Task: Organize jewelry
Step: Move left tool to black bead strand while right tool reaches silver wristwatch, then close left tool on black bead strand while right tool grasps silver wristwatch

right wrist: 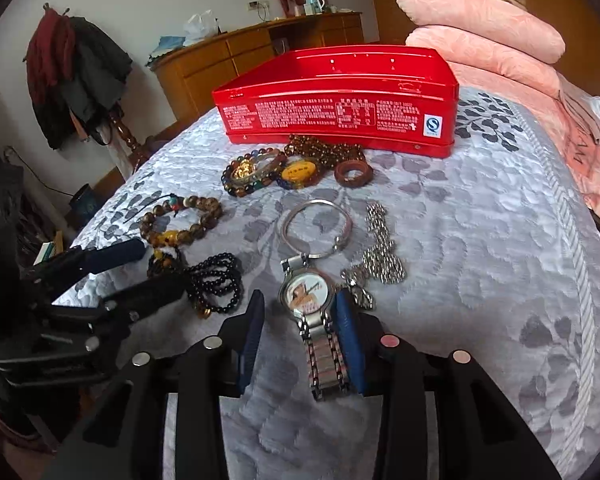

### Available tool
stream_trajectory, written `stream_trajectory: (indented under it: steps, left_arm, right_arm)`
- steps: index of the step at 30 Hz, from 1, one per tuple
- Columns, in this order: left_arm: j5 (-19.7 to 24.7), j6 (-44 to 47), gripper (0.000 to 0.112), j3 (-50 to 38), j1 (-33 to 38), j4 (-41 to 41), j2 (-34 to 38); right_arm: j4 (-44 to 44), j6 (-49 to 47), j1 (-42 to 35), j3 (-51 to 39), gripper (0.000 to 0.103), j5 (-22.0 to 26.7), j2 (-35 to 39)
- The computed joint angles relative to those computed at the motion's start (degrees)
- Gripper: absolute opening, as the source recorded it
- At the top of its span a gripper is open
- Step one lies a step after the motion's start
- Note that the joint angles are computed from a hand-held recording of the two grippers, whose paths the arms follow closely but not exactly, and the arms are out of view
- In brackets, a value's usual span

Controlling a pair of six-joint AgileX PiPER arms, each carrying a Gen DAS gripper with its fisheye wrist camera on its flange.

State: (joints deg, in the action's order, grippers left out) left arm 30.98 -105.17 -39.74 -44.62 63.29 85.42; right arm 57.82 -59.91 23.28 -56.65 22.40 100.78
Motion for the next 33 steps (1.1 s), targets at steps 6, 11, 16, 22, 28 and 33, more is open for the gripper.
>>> stream_trajectory:
  steps: [6, 11, 16, 22, 28, 33]
  left_arm:
    - [-0.12, 0.52, 0.077, -1.53, 0.25, 0.45, 1.90]
    - [-0.95, -0.07, 0.054, -1.21, -0.89, 1.32, 1.46]
    - [-2.55, 0.25, 0.046, 0.47, -2.55, 0.10, -0.52]
    - [-4.20, -0.82, 0.064, 0.99, -2.31, 1.62, -0.90]
    - [-3.02, 7.46, 0.071, -2.92, -0.20, -0.99, 2.48]
    - [-3.66, 6.81, 0.044, -2.46, -0.17, 0.20, 2.42]
  right_arm:
    - [-4.16, 2.80, 0.50, -1.86, 0.031, -0.30, 1.05]
    - [-3.09, 2.09, 0.04, -1.02, 0.031, 0.04, 0.53]
    - [0.07, -0.67, -2.18, 1.51, 0.031, 2.29, -1.31]
    - [2.93, -2.78, -3.22, 2.41, 0.031, 3.16, -1.61]
    - [4.77, -4.04, -3.42, 2.56, 0.031, 3.24, -1.40]
    - [5.47, -4.34, -3.40, 2.82, 0.031, 3.01, -1.50]
